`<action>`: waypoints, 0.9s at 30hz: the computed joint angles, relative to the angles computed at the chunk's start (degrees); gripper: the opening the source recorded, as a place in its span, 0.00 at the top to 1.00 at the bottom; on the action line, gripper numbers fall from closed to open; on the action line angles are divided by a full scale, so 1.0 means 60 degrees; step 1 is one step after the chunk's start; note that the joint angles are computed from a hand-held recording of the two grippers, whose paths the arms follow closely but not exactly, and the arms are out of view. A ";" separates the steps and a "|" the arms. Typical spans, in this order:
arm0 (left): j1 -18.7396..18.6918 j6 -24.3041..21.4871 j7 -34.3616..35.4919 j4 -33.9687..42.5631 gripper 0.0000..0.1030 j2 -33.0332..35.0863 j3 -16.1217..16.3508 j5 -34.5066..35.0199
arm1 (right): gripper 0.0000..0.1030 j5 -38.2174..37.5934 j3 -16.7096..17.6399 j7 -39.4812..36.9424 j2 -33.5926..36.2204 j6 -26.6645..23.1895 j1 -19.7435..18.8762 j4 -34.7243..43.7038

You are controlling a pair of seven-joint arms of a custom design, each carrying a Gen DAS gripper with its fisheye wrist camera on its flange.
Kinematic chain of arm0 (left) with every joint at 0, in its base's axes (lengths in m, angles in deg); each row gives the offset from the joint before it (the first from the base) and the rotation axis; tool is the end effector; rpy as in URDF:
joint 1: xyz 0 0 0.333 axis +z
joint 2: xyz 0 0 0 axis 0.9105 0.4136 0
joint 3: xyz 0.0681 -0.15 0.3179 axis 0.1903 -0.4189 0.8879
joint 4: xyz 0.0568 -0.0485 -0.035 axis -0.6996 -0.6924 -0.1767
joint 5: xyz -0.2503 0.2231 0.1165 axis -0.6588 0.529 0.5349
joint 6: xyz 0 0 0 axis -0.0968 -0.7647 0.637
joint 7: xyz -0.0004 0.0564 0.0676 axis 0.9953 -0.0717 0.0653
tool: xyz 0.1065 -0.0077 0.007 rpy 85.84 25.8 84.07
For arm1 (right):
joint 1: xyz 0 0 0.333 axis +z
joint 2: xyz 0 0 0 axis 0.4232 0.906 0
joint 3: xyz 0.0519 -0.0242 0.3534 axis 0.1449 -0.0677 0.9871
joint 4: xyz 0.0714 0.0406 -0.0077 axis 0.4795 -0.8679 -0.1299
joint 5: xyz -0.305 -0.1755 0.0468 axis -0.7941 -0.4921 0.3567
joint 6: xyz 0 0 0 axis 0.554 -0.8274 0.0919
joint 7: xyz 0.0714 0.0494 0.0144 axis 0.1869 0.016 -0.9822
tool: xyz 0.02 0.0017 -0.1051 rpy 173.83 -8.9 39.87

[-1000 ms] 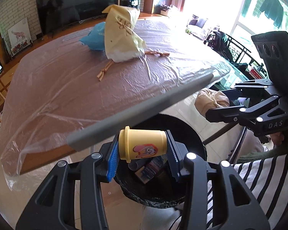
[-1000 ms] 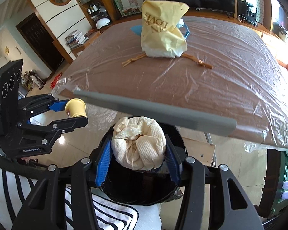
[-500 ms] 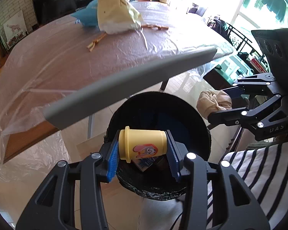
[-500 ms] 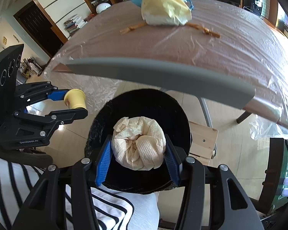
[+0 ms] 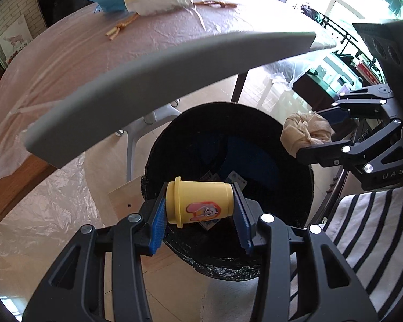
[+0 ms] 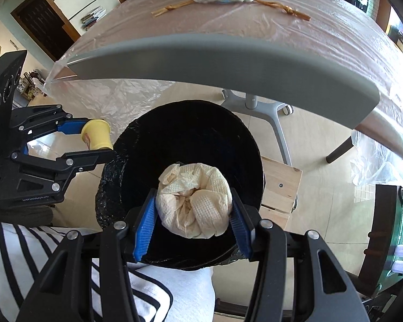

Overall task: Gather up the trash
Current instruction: 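Carry the yellow cup and white cloth bundle with both tools over the black bin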

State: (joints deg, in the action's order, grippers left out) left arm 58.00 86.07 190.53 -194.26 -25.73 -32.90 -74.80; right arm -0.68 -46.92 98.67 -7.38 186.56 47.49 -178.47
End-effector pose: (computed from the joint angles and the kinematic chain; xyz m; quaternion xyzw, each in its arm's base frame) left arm 0.5360 -0.1752 0.5615 -0.4567 0.8640 -0.2000 0.0707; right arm 0.4906 0.2886 0.6052 -0.8030 0.5584 0.0046 0.2084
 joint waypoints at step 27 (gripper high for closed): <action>-0.0075 -0.0105 -0.0684 0.0144 0.56 0.0635 -0.0083 0.0949 | 0.51 -0.0702 0.0042 0.0681 0.0596 0.0269 0.0189 0.0002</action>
